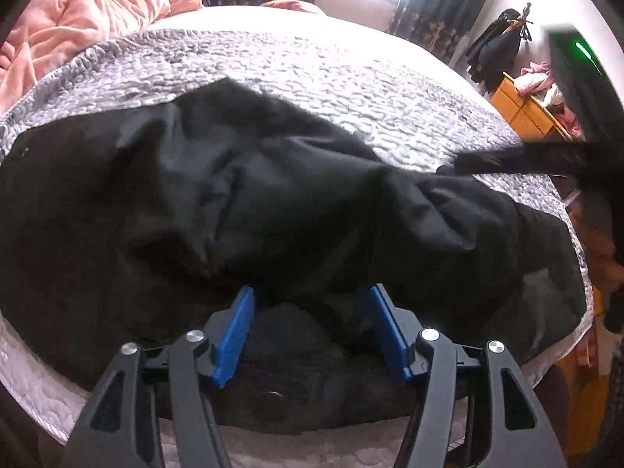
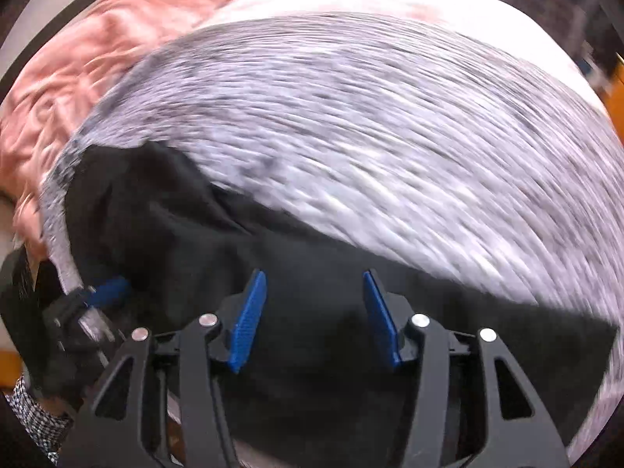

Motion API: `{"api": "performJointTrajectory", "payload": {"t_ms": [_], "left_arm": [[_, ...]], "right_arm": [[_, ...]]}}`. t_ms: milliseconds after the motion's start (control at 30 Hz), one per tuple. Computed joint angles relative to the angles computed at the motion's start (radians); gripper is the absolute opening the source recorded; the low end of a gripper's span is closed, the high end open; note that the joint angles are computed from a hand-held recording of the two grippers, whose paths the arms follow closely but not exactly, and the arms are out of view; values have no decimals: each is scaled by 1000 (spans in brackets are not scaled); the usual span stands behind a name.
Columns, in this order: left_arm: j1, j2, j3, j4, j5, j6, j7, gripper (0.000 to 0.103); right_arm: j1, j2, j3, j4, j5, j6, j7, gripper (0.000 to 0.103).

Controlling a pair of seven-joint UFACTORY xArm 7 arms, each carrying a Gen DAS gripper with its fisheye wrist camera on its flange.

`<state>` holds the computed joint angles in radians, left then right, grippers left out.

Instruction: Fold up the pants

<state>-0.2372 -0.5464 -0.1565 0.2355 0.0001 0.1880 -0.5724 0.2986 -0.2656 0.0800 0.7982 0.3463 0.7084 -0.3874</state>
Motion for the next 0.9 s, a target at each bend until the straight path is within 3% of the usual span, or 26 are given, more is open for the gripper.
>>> {"api": "performJointTrajectory", "payload": {"t_ms": [67,233,267,300,367,400,433,500,600,700,767,800,900], "left_arm": [[-9,5,29,-4,-9,-11,21,61],[76,7,9,-5,26,-14,27,61],[94,10,5,-5,31,-12,21,61],[108,10,13,-11,32,-18,19,61],[92,13,60,-20,11,-33,41,61],[94,15,76,-23,4,-39,51,61],[114,11,63,-27,6,-44,44,61],[158,11,31,-31,18,-56,23,61],[166,29,27,-34,22,-72,19,62],[193,40,-9,-30,45,-74,5,65],[194,23,-24,-31,54,-55,-7,66],[196,13,-30,-28,60,-39,-13,66],[188,-24,-39,-15,73,13,-30,66]], "right_arm": [[37,120,24,79,36,-1,-20,53],[55,273,80,189,11,-19,13,52],[53,298,84,213,23,-9,2,45],[50,316,89,231,40,6,-13,31],[36,329,93,259,94,66,-68,16],[37,326,96,257,76,57,-68,6],[39,330,98,262,56,49,-65,2],[31,332,98,271,88,40,-71,1],[20,352,98,299,157,9,-73,1],[47,390,105,299,25,-48,0,3],[43,372,112,271,14,-71,-11,5],[35,351,112,254,39,-75,-30,11],[-5,229,83,175,211,-61,-141,15]]}}
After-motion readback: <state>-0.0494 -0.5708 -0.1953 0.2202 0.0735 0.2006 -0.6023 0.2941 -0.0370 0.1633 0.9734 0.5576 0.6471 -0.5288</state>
